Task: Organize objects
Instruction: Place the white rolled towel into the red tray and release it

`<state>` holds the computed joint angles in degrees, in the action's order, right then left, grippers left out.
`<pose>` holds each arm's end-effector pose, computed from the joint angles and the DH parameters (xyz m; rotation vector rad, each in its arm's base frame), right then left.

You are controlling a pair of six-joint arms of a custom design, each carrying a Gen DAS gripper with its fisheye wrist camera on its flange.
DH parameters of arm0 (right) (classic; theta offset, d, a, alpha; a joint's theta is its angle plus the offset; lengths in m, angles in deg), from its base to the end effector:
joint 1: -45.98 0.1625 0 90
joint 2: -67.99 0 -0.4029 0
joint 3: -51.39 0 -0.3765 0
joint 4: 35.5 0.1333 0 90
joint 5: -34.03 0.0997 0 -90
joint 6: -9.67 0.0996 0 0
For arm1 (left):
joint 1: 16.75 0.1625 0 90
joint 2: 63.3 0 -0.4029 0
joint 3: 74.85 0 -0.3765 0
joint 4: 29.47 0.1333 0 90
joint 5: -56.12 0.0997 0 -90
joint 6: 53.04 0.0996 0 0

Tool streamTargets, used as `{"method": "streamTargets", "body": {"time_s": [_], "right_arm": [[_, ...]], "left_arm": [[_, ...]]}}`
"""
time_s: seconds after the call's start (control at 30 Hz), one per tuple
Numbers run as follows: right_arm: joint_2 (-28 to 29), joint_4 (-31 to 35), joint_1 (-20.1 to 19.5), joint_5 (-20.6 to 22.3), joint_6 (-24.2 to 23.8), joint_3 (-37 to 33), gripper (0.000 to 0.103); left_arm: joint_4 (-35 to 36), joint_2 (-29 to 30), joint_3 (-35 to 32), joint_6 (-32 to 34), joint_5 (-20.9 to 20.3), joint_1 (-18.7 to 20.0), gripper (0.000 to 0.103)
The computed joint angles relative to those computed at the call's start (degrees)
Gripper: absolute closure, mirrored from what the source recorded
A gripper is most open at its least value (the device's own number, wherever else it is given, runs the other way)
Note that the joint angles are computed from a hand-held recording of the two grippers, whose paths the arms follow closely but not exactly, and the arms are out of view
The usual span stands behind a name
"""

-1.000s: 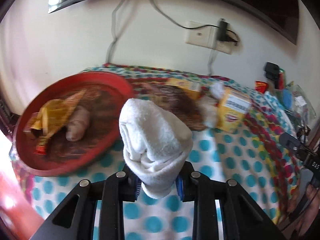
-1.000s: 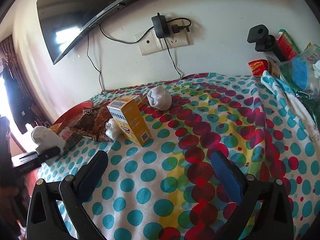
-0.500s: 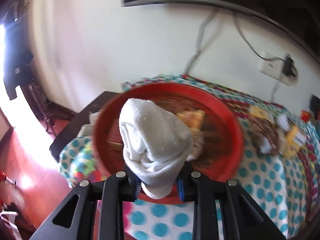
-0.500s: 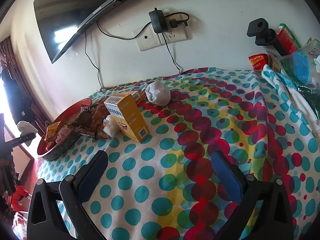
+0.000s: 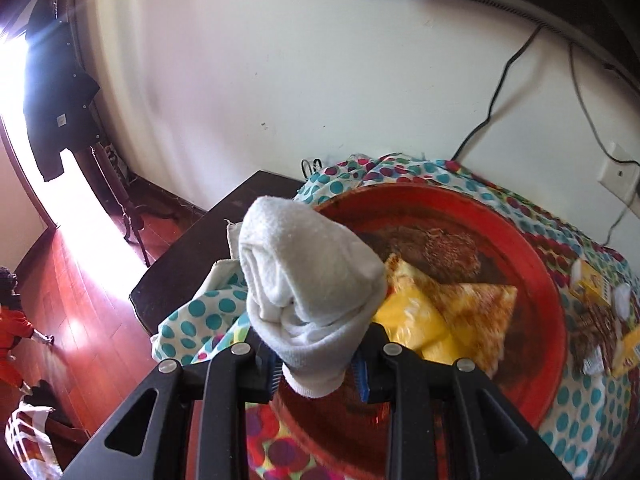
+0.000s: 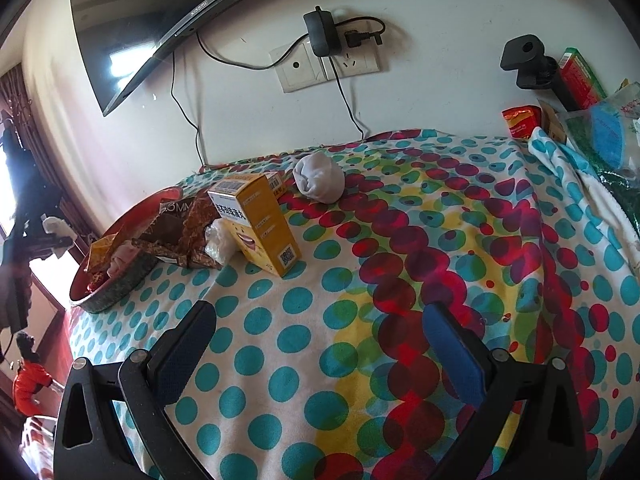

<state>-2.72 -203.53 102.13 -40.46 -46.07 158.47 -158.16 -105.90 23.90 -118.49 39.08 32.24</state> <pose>-0.1872 -0.5662 0.3141 0.6374 -2.5735 0.9689 -0.2164 -0.5972 0.0648 -0.1979 1.9682 -0.9835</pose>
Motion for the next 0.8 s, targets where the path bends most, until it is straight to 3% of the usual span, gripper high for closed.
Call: {"method": "streamTargets", "body": {"time_s": [0.33, 0.5, 0.67, 0.8], "right_arm": [[0.81, 4.77, 0.16, -0.89, 2.0, -2.54, 0.0], [0.9, 6.37, 0.21, -0.99, 2.18, -3.2, 0.0], [1.08, 7.17, 0.34, -1.29, 2.24, -3.61, 0.0], [1.14, 7.34, 0.4, -1.49, 2.29, -3.69, 0.0]], "left_arm": [[-1.14, 7.04, -13.32, 8.32, -4.15, 6.11, 0.074], [3.56, 9.68, -19.85, 7.94, -7.16, 8.91, 0.073], [6.97, 11.42, -23.45, 6.77, -7.44, 10.17, 0.071], [10.6, 11.73, -24.79, 3.25, -7.99, 10.53, 0.064]]}}
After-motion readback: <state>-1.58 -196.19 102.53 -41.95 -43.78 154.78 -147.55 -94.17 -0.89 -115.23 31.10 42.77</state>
